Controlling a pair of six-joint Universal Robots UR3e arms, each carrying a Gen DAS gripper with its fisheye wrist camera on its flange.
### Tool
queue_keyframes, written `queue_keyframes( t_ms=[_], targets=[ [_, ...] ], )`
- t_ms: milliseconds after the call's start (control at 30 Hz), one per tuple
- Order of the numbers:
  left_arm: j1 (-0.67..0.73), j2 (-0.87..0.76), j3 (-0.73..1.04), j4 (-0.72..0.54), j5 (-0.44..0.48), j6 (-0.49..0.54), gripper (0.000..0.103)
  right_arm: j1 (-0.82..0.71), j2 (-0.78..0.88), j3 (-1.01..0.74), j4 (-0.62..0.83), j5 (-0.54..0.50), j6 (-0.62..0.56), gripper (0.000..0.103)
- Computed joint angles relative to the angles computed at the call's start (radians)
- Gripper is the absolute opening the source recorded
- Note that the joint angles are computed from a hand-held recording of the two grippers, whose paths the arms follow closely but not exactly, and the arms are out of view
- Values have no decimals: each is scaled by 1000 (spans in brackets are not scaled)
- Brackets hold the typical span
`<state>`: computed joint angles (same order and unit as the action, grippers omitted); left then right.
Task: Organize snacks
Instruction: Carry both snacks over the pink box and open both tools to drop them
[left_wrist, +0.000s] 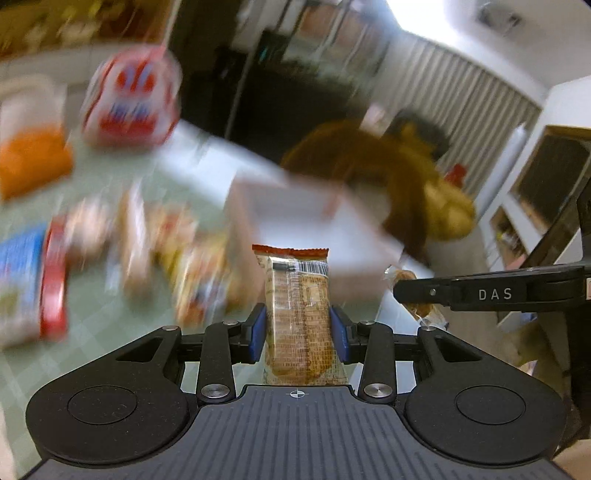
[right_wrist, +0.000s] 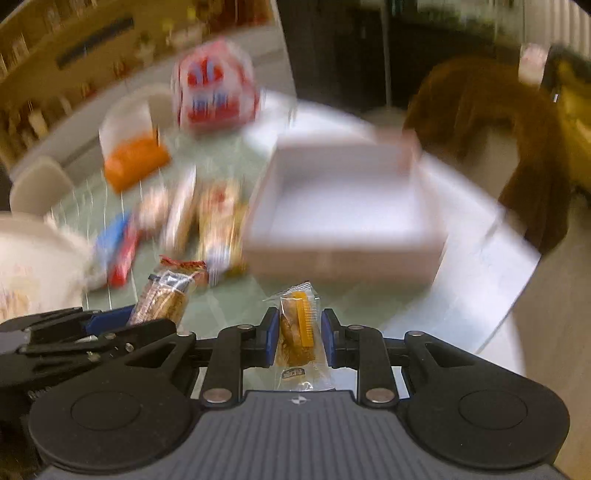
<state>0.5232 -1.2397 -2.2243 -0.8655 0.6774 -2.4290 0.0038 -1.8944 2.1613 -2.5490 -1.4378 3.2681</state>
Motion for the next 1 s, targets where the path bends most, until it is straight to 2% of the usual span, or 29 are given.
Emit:
queue_keyframes(
  t_ms=[67, 167, 200, 233, 267, 300, 333, 400, 500, 633, 733, 867, 1000],
  targets=[
    [-112, -157, 182, 84, 20, -129, 42, -66, 15, -87, 4, 35, -42, 24],
    [-283, -439, 495, 181, 69, -328, 43, -136, 150, -250, -40, 69, -79, 25],
    [-337, -544, 600, 253, 107, -426, 45, -151, 214, -307, -59, 79, -92, 31],
    [-379, -643, 705, 267, 140, -499, 46, -166, 271, -360, -58, 83, -101, 38],
    [-423, -747, 810, 288, 190, -588, 45, -171, 333, -427, -36, 64, -100, 57],
    [-448, -820, 914, 232, 223, -622, 45, -182, 365, -457, -31, 57, -101, 66],
    [-463, -881, 1009, 167, 248, -640, 45, -197, 388, -473, -36, 50, -99, 66],
    [-473, -934, 1075, 129, 281, -647, 45, -227, 379, -448, -34, 55, -99, 66],
    [-444, -909, 964, 231, 307, -667, 45, -305, 292, -298, -64, 134, -126, 72],
    [-409, -868, 823, 341, 424, -667, 45, -315, 239, -135, -98, 111, -165, 72],
    [-375, -829, 703, 419, 459, -652, 45, -287, 212, -45, -103, 110, -138, 72],
    [-277, -710, 482, 492, 427, -615, 45, -227, 220, -3, -86, 153, -83, 72],
    [-210, -641, 354, 571, 447, -601, 45, -79, 334, -71, -113, 117, -31, 72]
  ],
)
